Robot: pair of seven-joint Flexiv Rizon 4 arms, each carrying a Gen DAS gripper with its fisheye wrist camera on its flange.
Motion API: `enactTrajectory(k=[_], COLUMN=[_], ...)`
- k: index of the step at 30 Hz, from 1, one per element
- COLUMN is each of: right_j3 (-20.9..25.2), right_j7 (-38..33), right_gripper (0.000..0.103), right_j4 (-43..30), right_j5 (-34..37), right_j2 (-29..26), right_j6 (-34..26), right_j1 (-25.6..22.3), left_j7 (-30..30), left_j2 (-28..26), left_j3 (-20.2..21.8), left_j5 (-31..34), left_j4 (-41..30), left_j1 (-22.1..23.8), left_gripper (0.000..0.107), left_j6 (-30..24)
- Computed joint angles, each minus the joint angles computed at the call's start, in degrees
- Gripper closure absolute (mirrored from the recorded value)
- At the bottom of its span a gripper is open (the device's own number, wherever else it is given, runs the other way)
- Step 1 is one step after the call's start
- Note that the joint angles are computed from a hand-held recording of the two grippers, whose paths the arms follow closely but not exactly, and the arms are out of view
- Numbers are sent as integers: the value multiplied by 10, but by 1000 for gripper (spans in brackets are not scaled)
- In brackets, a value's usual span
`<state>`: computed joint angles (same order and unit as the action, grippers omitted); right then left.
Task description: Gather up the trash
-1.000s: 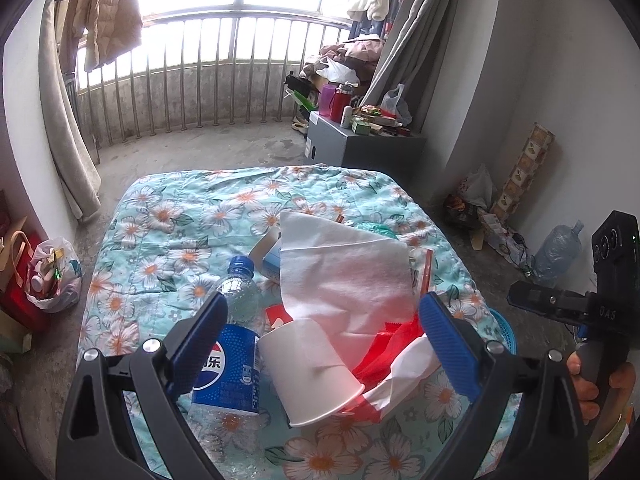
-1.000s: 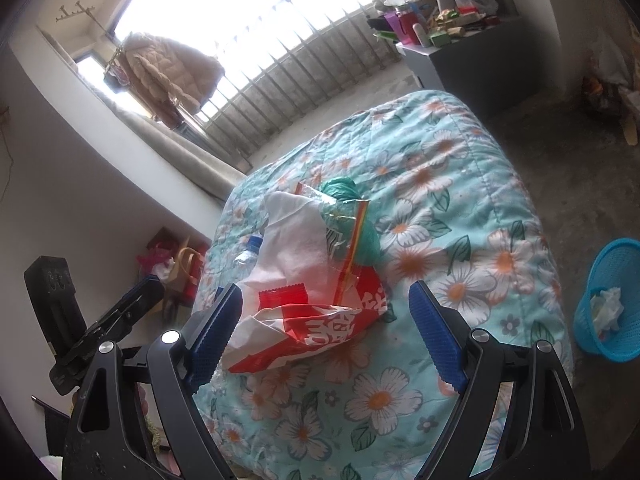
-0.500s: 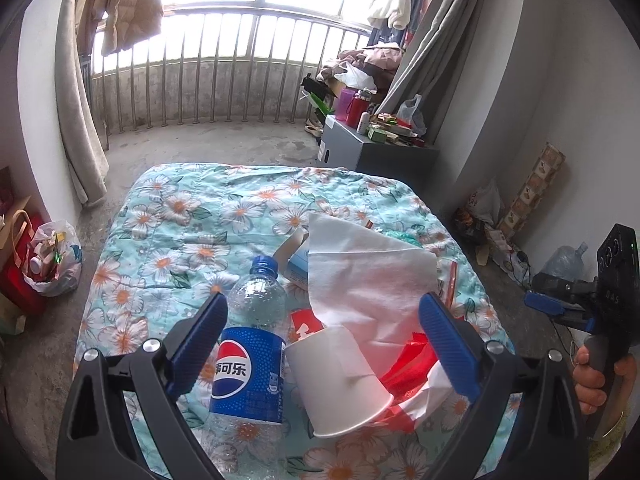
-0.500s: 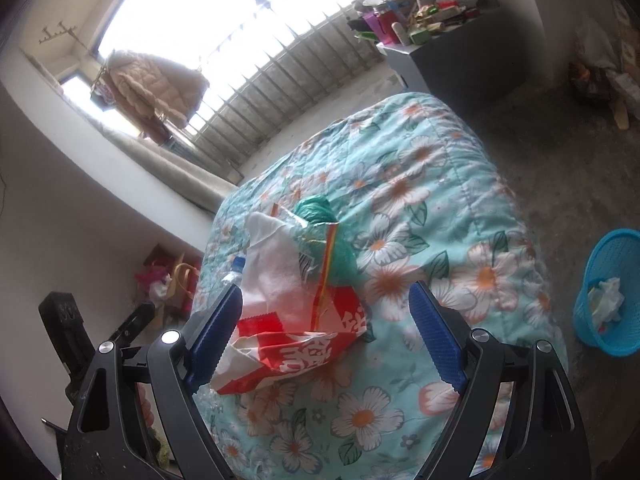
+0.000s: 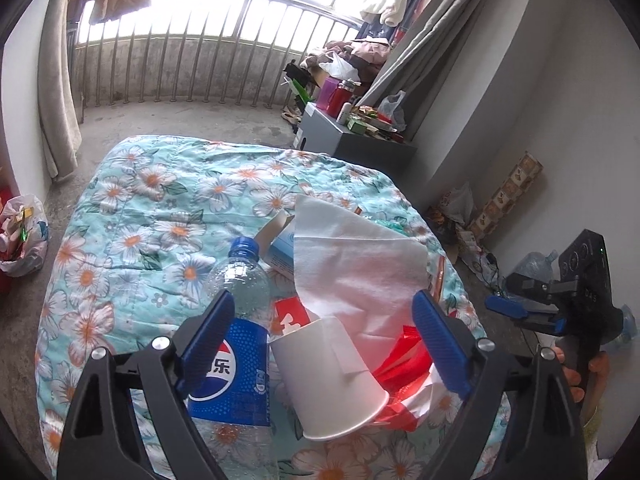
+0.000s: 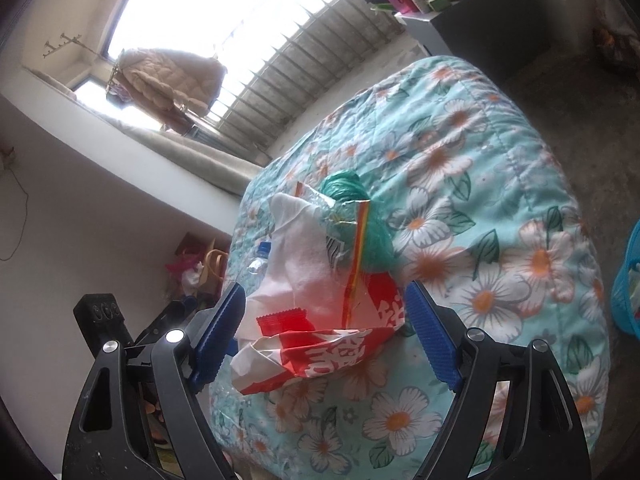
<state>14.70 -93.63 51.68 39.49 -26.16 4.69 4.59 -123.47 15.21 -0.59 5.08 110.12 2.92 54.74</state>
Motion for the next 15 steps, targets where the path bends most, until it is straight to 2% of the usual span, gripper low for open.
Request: enactTrajectory(k=[6,9,11,15], right_j3=[0,-2,-2,-2], right_j7=[3,8,11,14], right_gripper=[32,32,32,32], right_j4=[2,6,9,9], right_j5=[-4,-8,-8,-6], right_j2=[-4,-5,-5,-7], right_j6=[-5,-4,-3,-4], right_j1=[6,7,6,2], left_j7=[38,75,101,118], left_j2=[-24,-50,-73,-112], left_j3=[5,18,22,20], left_j5=[-15,-59,-80,-64], left_j4=[-14,-25,-40,-83], left_j1=[-7,-14,-15,-8], left_gripper=[35,44,44,44], left_j6=[-11,-18,-28,-78])
